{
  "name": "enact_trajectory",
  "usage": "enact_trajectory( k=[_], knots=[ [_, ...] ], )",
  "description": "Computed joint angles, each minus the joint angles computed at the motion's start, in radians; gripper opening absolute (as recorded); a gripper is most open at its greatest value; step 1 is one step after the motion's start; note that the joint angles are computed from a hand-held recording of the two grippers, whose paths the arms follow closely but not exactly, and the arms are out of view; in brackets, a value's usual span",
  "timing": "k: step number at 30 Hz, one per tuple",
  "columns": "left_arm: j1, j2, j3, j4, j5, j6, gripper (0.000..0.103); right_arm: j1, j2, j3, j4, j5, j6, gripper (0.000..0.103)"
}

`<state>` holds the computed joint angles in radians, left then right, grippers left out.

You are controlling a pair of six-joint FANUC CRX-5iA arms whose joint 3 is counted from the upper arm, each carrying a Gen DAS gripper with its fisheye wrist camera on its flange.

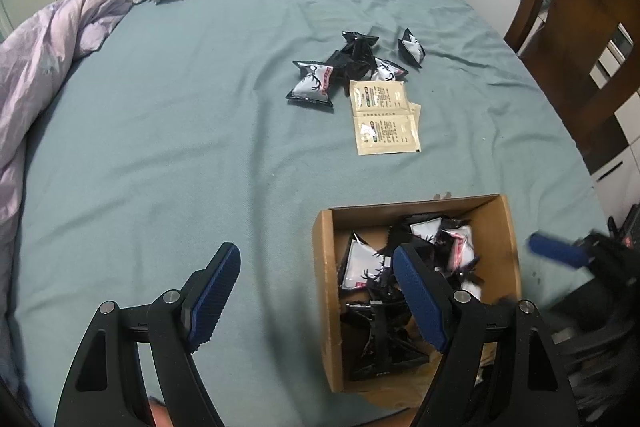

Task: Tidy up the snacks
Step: 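Carry both packets over the box and open both tools to drop them, then reach the right tool to the beige sachets and grasp them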

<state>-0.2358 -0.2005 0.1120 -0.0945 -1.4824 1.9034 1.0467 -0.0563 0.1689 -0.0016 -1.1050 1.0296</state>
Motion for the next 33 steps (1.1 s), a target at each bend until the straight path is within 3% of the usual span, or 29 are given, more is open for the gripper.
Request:
enact_trajectory(
  k=[2, 5, 7, 15, 18, 28, 33],
  knots=[
    [-0.006, 0.001, 0.011, -0.014, -0.005, 0.006, 0.080, -0.028, -0.056, -0.051, -0.030, 0.072, -0.038, 0.077],
    [-0.013, -0.001, 0.023, -0.037, -0.006, 0.013, 0.080, -0.023, -0.107, -0.133, 0.060, 0.152, -0.167, 0.085],
    [-0.018, 0.001, 0.032, -0.050, -0.008, 0.013, 0.080, -0.026, -0.112, -0.150, 0.098, 0.161, -0.220, 0.085],
    [0.015, 0.019, 0.029, -0.004, 0.004, -0.003, 0.080, -0.100, -0.052, -0.082, 0.005, 0.149, -0.198, 0.085],
    [0.028, 0.028, 0.030, 0.013, 0.008, -0.004, 0.080, -0.129, 0.024, 0.002, -0.035, 0.093, -0.136, 0.085],
    [0.060, 0.068, 0.046, 0.028, 0.011, -0.016, 0.080, -0.173, 0.311, 0.336, -0.035, -0.110, -0.113, 0.085],
    [0.050, 0.098, 0.082, -0.024, -0.002, -0.023, 0.080, -0.177, 0.469, 0.527, -0.020, -0.197, -0.121, 0.085]
  ],
)
